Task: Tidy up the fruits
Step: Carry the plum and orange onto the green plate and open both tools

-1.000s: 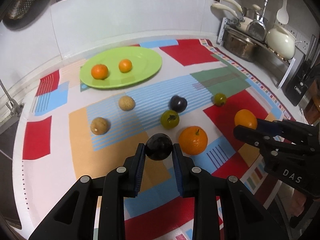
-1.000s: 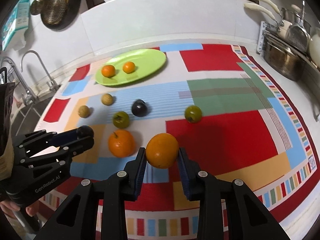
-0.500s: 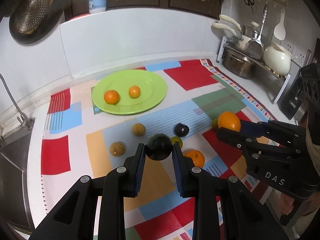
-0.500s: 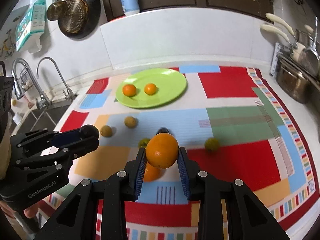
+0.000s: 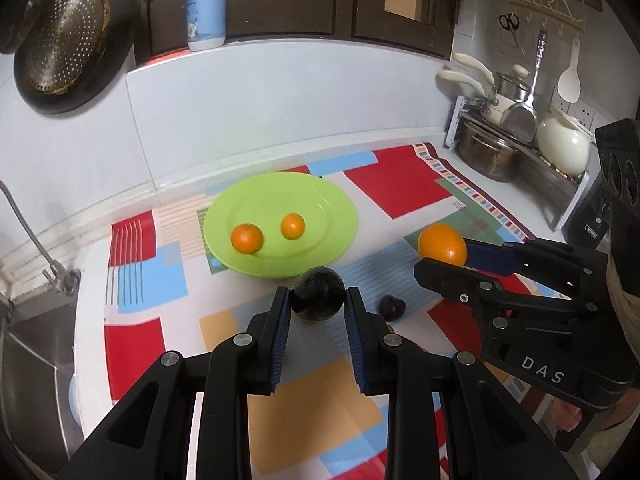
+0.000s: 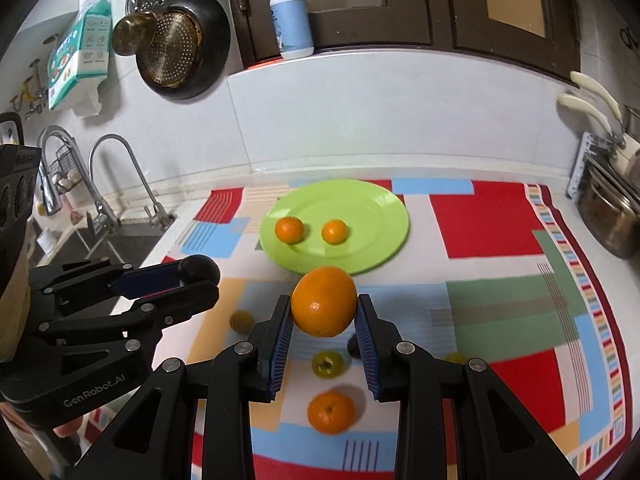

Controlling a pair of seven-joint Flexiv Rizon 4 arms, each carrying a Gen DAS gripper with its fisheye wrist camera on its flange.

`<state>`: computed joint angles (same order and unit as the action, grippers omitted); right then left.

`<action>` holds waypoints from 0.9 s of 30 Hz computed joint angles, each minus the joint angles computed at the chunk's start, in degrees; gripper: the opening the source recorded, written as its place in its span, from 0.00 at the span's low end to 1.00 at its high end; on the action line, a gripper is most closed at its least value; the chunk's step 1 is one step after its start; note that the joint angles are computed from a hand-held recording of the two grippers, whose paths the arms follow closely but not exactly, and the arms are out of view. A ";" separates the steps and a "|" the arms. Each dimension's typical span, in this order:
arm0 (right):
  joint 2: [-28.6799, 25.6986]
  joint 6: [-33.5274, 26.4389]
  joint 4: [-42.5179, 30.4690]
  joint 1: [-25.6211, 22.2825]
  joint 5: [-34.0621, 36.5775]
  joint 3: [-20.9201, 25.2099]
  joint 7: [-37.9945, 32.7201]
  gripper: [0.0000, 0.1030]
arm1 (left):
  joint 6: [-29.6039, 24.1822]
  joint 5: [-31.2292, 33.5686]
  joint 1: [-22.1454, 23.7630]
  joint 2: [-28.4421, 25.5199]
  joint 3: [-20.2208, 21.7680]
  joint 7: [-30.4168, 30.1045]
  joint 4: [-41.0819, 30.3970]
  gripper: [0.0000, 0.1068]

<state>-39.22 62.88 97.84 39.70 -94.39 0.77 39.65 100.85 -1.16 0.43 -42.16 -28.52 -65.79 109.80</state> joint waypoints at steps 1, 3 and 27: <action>-0.28 0.14 -0.57 -0.08 0.29 -0.06 -0.57 0.32 | -0.41 0.00 -0.07 -0.25 0.15 0.29 -0.76 0.26; -0.81 0.37 -1.62 -0.17 1.25 -0.33 -1.94 0.32 | -1.26 -0.18 0.21 -0.78 -0.15 0.91 -1.97 0.26; -11.80 3.79 -18.82 2.00 30.82 -6.93 -30.86 0.32 | -16.82 -12.12 -5.51 -10.34 4.79 15.74 -24.78 0.26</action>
